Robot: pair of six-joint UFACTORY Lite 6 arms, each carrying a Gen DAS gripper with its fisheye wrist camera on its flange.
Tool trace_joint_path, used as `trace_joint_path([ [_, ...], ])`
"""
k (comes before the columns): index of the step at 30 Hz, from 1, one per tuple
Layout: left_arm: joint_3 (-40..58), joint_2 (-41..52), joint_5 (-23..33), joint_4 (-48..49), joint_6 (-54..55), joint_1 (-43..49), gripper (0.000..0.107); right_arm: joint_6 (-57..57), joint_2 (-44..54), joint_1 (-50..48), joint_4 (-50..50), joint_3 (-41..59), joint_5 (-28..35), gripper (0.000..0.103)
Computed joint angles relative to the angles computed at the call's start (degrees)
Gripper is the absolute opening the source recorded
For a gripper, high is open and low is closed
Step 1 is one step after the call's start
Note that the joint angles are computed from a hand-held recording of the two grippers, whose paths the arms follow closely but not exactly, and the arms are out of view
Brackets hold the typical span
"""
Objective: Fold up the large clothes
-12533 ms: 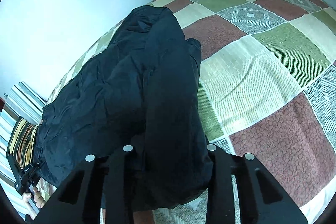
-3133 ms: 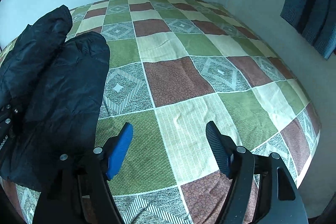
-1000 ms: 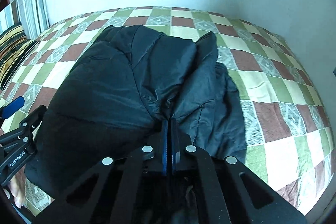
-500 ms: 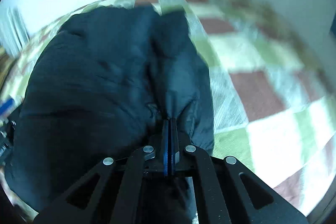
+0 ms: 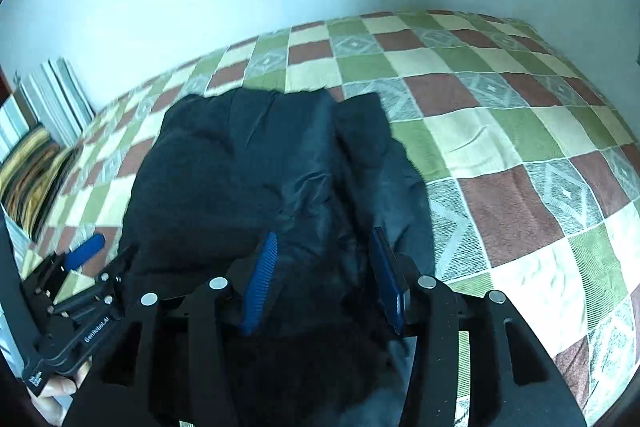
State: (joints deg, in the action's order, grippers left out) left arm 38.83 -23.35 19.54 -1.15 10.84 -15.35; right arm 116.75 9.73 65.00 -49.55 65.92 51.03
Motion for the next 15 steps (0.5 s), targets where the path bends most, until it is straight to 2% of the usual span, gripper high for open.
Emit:
trace_joint_path([
  [4,-0.2,-0.1,-0.2,-0.9,1.1,0.4,0.061,-2.0,2.7,-1.8,1.7,1.3,-5.0,0.048],
  [6,-0.2,0.2,-0.3,-2.5,2.7,0.8,0.061,-1.6,2.9,-2.8,1.4,0.3,-8.4,0.037],
  [7,-0.2,0.2,-0.3,-2.9,3.0,0.9,0.061,-2.0,2.9,-3.1,1.8,0.1,-9.7,0.027],
  [8,-0.1,0.2,-0.3,-2.7,2.8,0.9,0.061,-4.8,4.5,-3.0,3.5,1.9,-8.7,0.017],
  [10,0.1,-0.2,0.1,-0.7,0.7,0.4,0.062,-8.3,7.2,-1.9,5.1,5.7,-4.5,0.007],
  [13,1.3,-1.0,1.9,-4.4,3.3,0.9,0.069,-10.8,9.0,-1.0,6.8,7.9,0.5,0.004],
  [15,1.6,-0.6,2.4,-4.1,2.8,-0.2,0.069,-12.0,9.7,-1.4,7.8,7.4,0.2,0.004],
])
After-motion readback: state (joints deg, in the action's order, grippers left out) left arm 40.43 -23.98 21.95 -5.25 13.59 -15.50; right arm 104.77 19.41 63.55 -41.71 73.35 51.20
